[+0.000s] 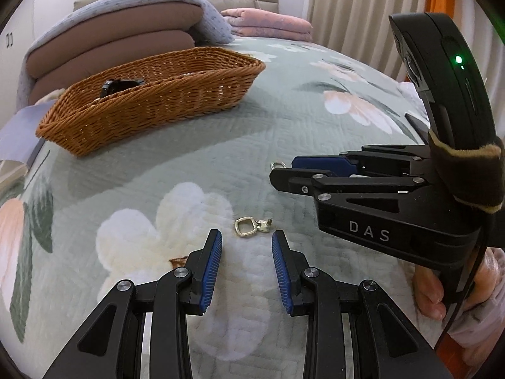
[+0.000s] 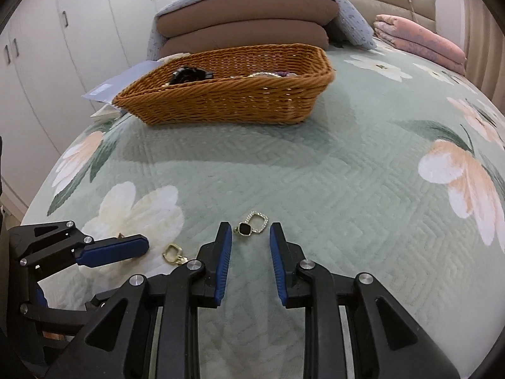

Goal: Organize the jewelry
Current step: 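Grasp a gold earring with the left tool while the right tool grasps the black-stone earring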

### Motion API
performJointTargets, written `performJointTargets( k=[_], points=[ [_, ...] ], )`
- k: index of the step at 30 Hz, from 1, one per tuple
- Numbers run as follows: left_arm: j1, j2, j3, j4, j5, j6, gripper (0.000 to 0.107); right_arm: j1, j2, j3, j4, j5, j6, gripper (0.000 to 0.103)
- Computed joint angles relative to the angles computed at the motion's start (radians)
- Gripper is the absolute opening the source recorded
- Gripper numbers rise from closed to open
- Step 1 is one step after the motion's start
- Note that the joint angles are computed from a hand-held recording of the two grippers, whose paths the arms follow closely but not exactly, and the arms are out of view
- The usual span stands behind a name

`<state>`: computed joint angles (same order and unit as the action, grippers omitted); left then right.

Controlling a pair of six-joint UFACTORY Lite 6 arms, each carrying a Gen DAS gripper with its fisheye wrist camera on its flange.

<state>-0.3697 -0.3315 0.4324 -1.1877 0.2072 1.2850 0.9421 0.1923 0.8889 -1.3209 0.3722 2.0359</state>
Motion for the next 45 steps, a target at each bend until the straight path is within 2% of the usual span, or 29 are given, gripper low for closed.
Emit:
performJointTargets(
  k=[4,8,10,14,17,19,20,23,27,31,33,35,38,41,45],
  points=[
    [-0.024,0.019,0.014,0.045,-0.019,-0.045,0.034,-0.013,-0.069,-0.067,0.056,0.042,-0.019,0.025],
    [-0.040,0.062,0.048,0.048,-0.032,-0.048,0.034,-0.076,-0.162,-0.169,-0.137,-0.072,0.160,0.025],
    [-0.052,0.080,0.061,0.048,-0.042,-0.048,0.034,-0.081,-0.158,-0.164,-0.230,-0.131,0.209,0.026],
    [-0.056,0.137,0.102,0.013,-0.042,-0.005,0.034,-0.018,-0.085,-0.082,-0.073,-0.059,0.026,0.026],
    [-0.046,0.174,0.128,-0.031,-0.026,0.046,0.033,-0.022,-0.059,-0.059,-0.056,-0.066,0.009,0.026],
    [-0.049,0.180,0.132,-0.038,-0.038,0.046,0.029,-0.037,-0.051,-0.051,-0.074,-0.090,0.027,0.026],
    [-0.056,0.182,0.133,-0.011,-0.054,0.012,0.024,-0.039,-0.039,-0.042,-0.074,-0.091,0.026,0.026],
    [-0.046,0.174,0.129,0.003,-0.055,-0.013,0.023,-0.023,-0.008,-0.007,-0.015,-0.058,-0.042,0.027],
    [-0.028,0.133,0.101,0.144,-0.094,-0.164,0.023,0.002,0.062,0.070,0.066,0.003,-0.135,0.027],
    [0.038,0.111,0.087,0.045,-0.053,-0.046,0.023,0.038,0.115,0.132,0.137,0.081,-0.222,0.027],
    [0.042,0.112,0.087,0.038,-0.050,-0.033,0.023,0.043,0.121,0.133,0.126,0.091,-0.215,0.026],
    [0.034,0.116,0.085,0.050,-0.065,-0.042,0.024,0.039,0.115,0.124,0.112,0.086,-0.197,0.015],
    [0.018,0.116,0.084,0.087,-0.082,-0.081,0.024,0.028,0.090,0.094,0.071,0.058,-0.149,0.014],
    [0.016,0.115,0.081,0.032,-0.083,-0.027,0.023,0.028,0.062,0.065,0.026,0.045,-0.099,0.014],
    [0.029,0.101,0.075,-0.043,-0.062,0.054,0.023,0.021,0.000,0.000,-0.118,0.008,0.045,0.014]
  ],
)
